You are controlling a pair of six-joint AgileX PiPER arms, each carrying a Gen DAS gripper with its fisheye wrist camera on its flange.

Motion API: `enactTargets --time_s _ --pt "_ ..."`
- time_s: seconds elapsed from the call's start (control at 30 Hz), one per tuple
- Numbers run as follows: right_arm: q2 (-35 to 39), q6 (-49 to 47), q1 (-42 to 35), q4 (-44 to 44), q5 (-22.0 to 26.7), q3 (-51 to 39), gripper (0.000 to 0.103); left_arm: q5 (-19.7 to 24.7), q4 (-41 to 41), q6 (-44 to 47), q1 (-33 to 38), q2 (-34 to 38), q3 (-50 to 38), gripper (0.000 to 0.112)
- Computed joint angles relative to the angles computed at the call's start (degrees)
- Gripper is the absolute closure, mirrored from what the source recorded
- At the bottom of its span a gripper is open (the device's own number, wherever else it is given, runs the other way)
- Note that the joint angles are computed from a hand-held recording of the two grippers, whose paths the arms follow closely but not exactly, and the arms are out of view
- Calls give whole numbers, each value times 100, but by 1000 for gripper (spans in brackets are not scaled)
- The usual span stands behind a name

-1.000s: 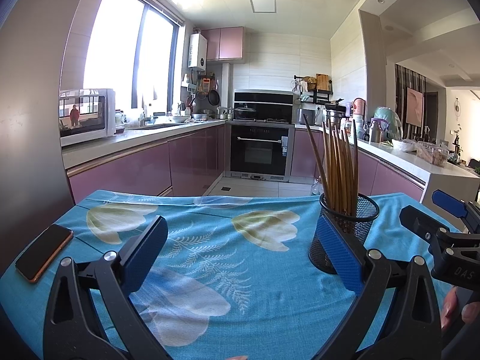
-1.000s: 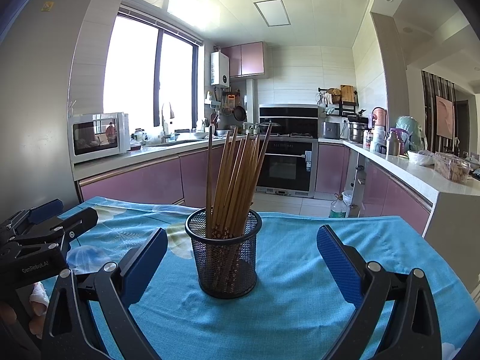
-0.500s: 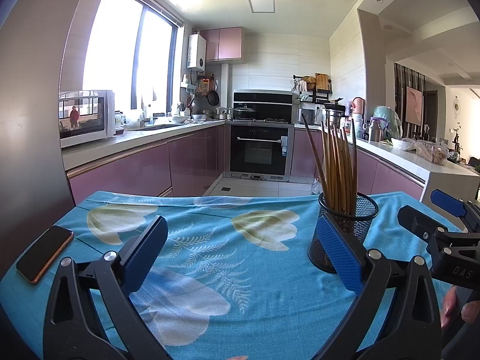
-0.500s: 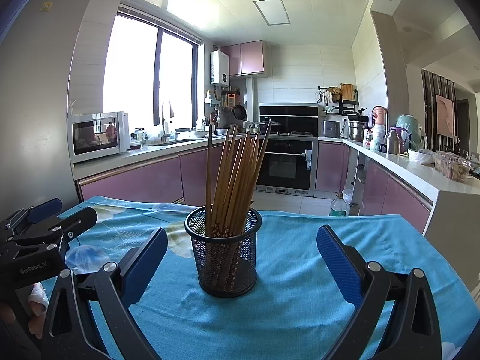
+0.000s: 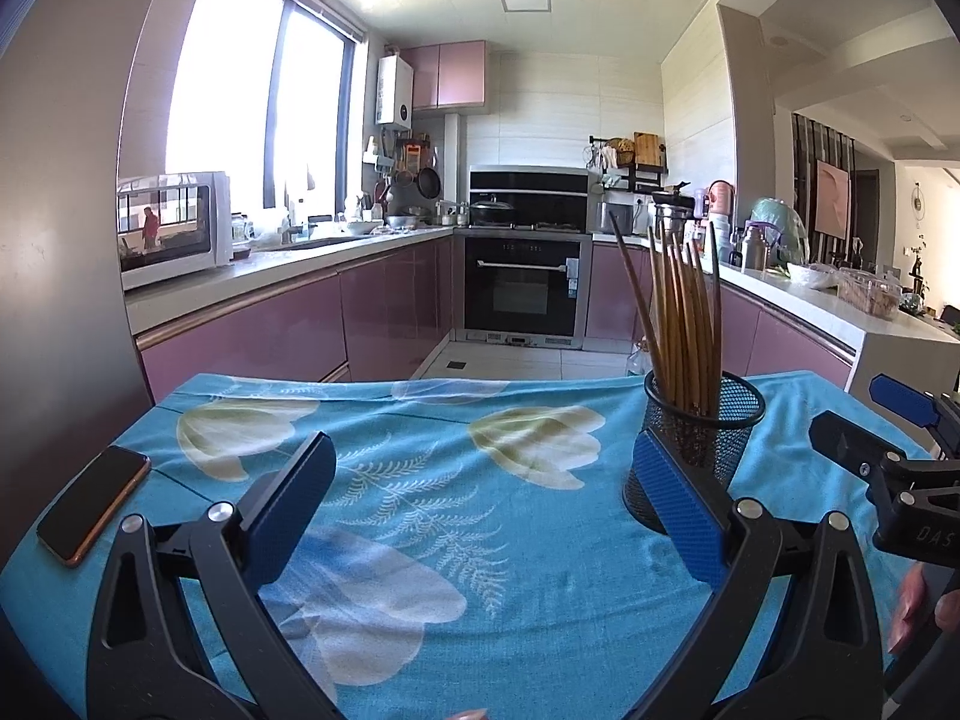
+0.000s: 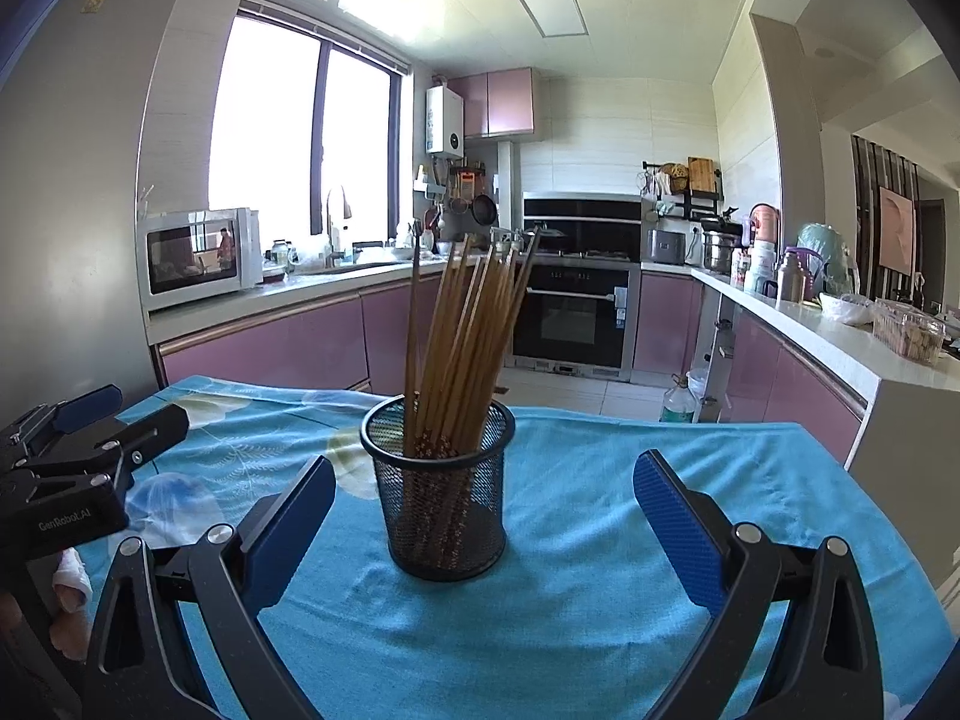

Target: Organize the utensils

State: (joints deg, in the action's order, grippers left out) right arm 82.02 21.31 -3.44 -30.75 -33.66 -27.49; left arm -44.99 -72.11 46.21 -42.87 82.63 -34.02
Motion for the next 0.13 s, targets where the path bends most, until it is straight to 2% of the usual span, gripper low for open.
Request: enactTargets --time_s 0.13 --pt "563 566 -352 -786 1351 -866 7 714 -262 449 576 30 -169 14"
